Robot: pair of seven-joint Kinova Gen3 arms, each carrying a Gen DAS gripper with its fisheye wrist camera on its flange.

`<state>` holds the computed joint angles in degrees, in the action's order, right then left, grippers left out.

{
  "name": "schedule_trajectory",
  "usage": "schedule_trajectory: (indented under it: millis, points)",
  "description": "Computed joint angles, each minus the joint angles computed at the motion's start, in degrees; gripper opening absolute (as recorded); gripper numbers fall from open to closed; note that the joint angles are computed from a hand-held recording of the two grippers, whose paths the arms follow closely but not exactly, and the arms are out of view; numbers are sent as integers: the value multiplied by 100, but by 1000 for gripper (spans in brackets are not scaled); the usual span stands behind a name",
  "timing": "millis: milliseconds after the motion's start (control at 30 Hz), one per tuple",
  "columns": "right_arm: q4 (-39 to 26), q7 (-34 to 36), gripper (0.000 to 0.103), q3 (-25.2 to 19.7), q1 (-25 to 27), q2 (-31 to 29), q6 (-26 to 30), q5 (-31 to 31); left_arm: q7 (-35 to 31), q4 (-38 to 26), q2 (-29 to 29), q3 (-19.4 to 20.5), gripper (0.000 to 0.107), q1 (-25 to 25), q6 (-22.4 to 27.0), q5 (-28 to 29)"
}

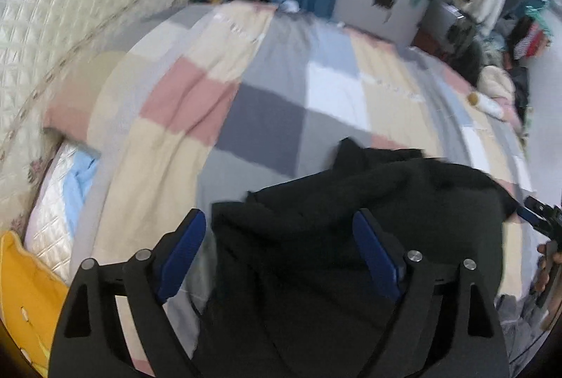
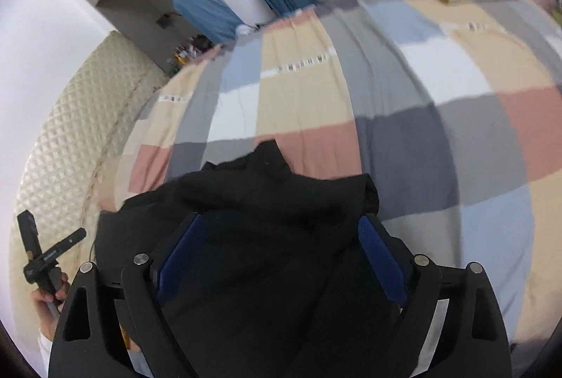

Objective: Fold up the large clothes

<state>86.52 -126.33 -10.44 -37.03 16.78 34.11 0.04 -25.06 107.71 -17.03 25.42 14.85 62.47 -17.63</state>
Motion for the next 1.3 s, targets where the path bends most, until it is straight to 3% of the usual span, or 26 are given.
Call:
schedule_trajectory:
  millis: [200, 267, 367, 500, 600, 700, 867, 1133, 1300]
  points:
    - [205, -604, 89, 155, -745, 34, -512, 955, 1285, 120, 514, 306, 86, 948, -394, -997]
    - [216, -928, 89, 306, -1128, 232, -702, 1284, 1751, 127, 899, 775, 86, 871, -536, -1463]
    - [111, -1493, 89, 729, -1818, 658, -879, 1932, 2450, 28, 1589, 1363, 86, 786, -296, -2162]
    - [84, -2193, 89, 1416, -2505, 1072, -1203, 2663, 3379, 26, 2211, 1264, 87, 1261, 68, -3089]
    - [-110, -2040, 90, 1253, -2280, 1277, -1244, 2588, 3514, 204, 2265, 1458, 87, 817, -289, -3230]
    - [-399, -1657, 90, 1014, -1984, 1502, -1175, 2321, 3470, 307, 2266, 1199, 88, 840, -590, -3213]
    - [-741, -1366, 93, 1094, -2016, 1765, -1017, 2134, 3294, 258, 2383, 807, 89, 1053, -711, -3136]
    - [-688, -1260, 95, 1252, -2111, 1836, -1206, 2057, 3247, 293, 2407, 248, 90, 1517, -838, -3031]
    - [-920, -853, 97, 1016, -1845, 2041, -1245, 1791, 3105, 327, 2453, -172, 91, 1691, -1080, -2990]
